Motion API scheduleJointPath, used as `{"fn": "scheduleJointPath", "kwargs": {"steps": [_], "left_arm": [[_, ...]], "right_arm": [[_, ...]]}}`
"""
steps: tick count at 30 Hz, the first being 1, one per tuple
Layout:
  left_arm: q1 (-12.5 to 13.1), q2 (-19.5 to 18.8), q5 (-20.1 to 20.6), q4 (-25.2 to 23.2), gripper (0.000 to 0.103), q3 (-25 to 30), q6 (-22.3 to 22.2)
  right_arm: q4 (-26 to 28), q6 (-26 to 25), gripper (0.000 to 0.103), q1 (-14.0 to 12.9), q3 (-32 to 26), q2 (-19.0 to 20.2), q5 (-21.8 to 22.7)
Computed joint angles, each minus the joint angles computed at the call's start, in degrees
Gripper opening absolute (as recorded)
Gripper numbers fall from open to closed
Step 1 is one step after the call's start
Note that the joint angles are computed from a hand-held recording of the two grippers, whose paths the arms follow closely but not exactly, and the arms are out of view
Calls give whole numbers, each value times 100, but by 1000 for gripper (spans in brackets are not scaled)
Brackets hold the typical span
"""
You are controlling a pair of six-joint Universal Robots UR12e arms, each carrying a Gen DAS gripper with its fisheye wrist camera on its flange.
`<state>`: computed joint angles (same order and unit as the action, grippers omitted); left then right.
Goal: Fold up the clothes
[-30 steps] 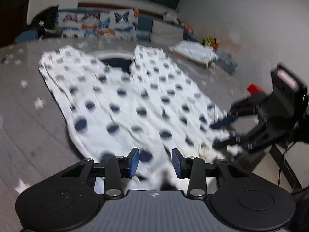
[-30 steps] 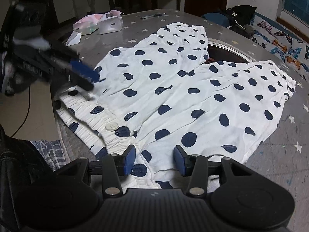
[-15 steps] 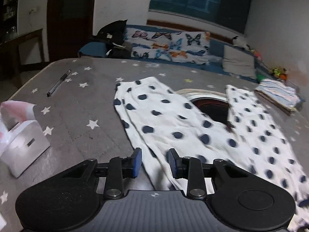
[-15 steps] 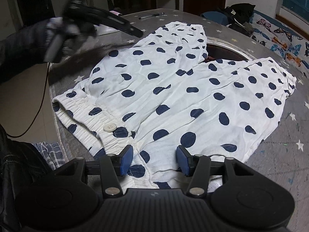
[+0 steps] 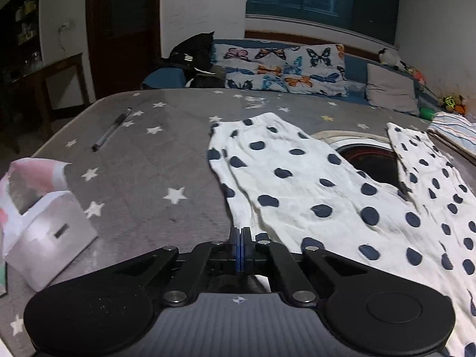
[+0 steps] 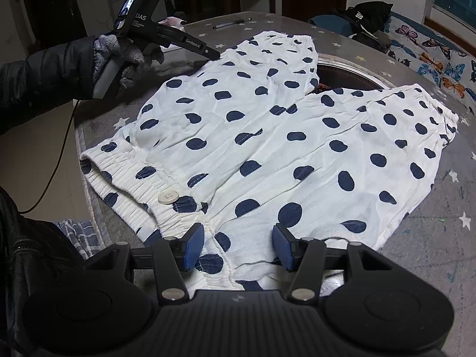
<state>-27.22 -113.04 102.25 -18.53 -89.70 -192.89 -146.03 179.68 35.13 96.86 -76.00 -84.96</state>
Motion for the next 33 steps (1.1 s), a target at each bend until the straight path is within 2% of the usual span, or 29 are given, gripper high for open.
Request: {"fn": "scheduleJointPath", "kwargs": {"steps": [5,10,13,16,19,23,30,33], "left_arm": [[66,46,-165,-75,2,-8,-102],[25,72,-78,46,4,-21,101],[12,58,-138,121,4,-1,348],[-14,5,-158,102,4,69,675],[-5,-46,-286,107,4,108,791],[54,-63,-599,201,4,85,802],[99,-67,-748,339,4,-2,924],[119,-50,-827,420,5,-49,862]], "right_arm": [[139,-32,53,-44,-86,14,98],[144,25,52,-118,-249,42,237],[65,-19,51,-131,-459,158,116],[-38,-29,49,-140,-740,363,-116],[-179,90,47,-188,-1052,617,-210],[-217,196,45,-277,-1518,980,23],[-77,273,31,-303,-2497,1688,642],[59,306,25,-270,-3000,2047,755]]}}
